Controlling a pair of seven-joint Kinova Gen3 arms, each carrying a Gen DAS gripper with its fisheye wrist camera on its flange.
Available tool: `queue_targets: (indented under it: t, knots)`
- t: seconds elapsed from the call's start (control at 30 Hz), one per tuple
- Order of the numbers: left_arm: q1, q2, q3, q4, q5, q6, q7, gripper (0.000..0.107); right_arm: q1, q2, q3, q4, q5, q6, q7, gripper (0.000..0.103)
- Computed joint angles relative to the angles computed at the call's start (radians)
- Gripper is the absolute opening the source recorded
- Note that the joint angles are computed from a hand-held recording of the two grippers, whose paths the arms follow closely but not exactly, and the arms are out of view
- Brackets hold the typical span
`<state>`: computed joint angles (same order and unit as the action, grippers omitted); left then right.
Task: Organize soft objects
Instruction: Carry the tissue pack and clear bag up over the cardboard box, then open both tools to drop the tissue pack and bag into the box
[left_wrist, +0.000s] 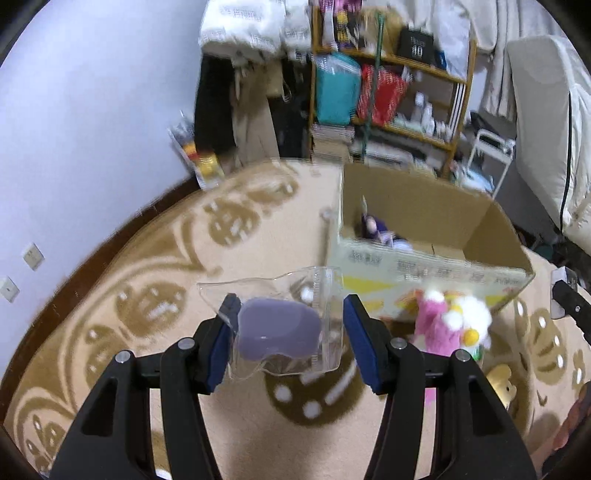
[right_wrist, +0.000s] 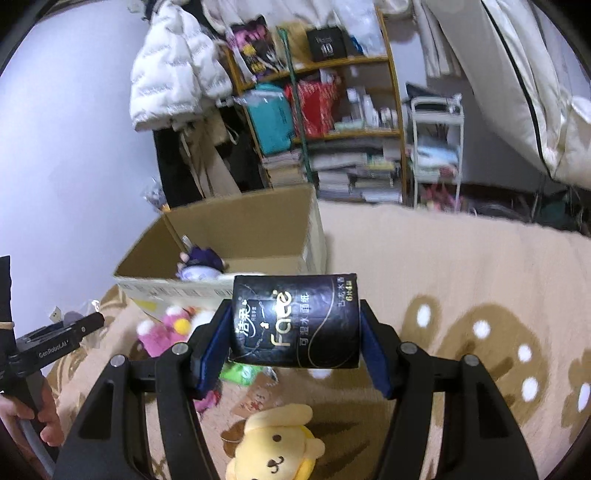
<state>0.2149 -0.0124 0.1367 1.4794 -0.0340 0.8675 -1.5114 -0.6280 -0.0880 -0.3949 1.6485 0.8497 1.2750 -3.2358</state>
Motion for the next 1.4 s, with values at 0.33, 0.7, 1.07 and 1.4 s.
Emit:
queue_targets:
  t: [0.33,0.7,1.07,1.4]
  knots:
    - [0.013,-0.079,0.026,0.035,-0.047,-0.172,-0.039,0.056,-0.059,0.031,-0.015,-0.05,0.163,0.066,0.005,0.068]
    - [0.043,-0.004,0.03,-0.086,0.048,-0.198,-0.16,0.056,-0.04,0.054,0.04,-0.085,0.189,-0.014,0.102,0.068]
    - [0.058,0.075,0.028,-0.102,0.113,-0.241,-0.223,0.057,0.015,0.07,0.102,-0.089,0.196,-0.129,0.155,0.068]
    - [0.061,0.116,0.029,-0.099,0.139,-0.235,-0.273,0.058,0.05,0.082,0.132,-0.023,0.158,-0.275,0.069,0.068]
